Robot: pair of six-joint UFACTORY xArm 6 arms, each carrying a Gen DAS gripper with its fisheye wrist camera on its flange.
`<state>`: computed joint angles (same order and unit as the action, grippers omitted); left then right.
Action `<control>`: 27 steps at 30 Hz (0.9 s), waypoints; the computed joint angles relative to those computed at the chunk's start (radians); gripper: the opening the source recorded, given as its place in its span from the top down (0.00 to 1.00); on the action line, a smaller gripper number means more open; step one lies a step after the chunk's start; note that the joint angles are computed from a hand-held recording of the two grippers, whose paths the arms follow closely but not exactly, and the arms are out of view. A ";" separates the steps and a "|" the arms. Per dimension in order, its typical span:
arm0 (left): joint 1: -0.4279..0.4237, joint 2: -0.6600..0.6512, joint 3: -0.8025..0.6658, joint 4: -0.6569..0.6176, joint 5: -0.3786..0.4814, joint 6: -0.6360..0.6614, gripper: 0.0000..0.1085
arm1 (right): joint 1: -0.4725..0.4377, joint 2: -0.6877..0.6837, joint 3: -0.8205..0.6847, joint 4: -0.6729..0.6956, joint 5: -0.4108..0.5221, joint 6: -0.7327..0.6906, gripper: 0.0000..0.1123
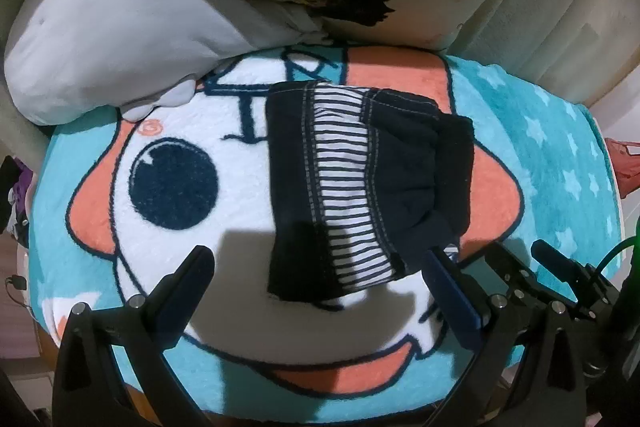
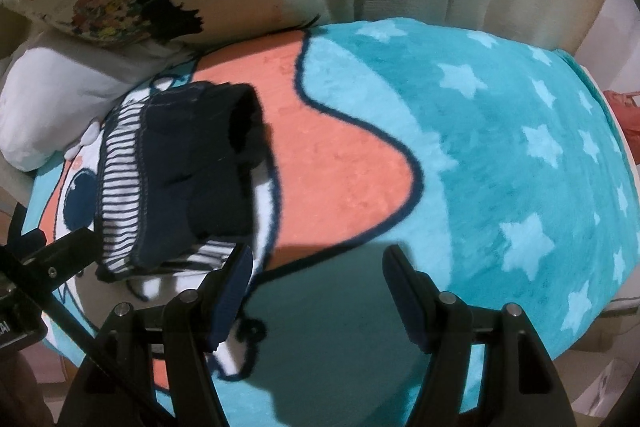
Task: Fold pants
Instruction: 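Lower the right gripper onto the folded pants edge and pinch it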
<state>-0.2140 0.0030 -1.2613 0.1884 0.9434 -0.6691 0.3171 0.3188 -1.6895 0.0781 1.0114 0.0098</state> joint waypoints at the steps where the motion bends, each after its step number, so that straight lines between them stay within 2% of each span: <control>1: -0.002 0.009 -0.010 0.001 0.005 0.000 0.05 | -0.003 0.004 -0.004 0.002 0.001 -0.002 0.36; 8: -0.001 0.032 -0.039 0.008 0.019 -0.018 0.05 | -0.018 0.031 -0.031 0.025 -0.002 -0.032 0.36; 12: 0.042 0.004 -0.025 0.042 -0.024 -0.032 0.05 | -0.033 0.051 -0.056 0.080 -0.013 -0.071 0.36; 14: 0.076 -0.020 -0.020 0.106 -0.048 -0.064 0.05 | -0.039 0.062 -0.073 0.122 -0.011 -0.098 0.36; 15: 0.096 -0.038 -0.012 0.150 -0.061 -0.088 0.05 | -0.041 0.071 -0.087 0.147 -0.007 -0.114 0.35; 17: 0.128 -0.052 -0.005 0.156 -0.073 -0.089 0.05 | -0.047 0.103 -0.134 0.230 0.018 -0.167 0.35; 19: 0.166 -0.052 0.000 0.089 -0.070 -0.056 0.05 | -0.055 0.153 -0.203 0.338 0.061 -0.219 0.35; 21: 0.205 -0.047 0.021 -0.016 -0.106 -0.008 0.08 | -0.051 0.206 -0.272 0.406 0.086 -0.251 0.34; 24: 0.226 -0.004 0.013 -0.164 -0.120 0.097 0.25 | -0.024 0.284 -0.369 0.400 0.091 -0.261 0.34; 27: 0.207 0.057 -0.016 -0.260 -0.129 0.173 0.26 | -0.003 0.363 -0.475 0.365 0.119 -0.248 0.34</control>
<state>-0.0069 0.0603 -1.2770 -0.0719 0.8143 -0.4959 0.3141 0.6817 -2.1645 0.4434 1.1301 -0.2379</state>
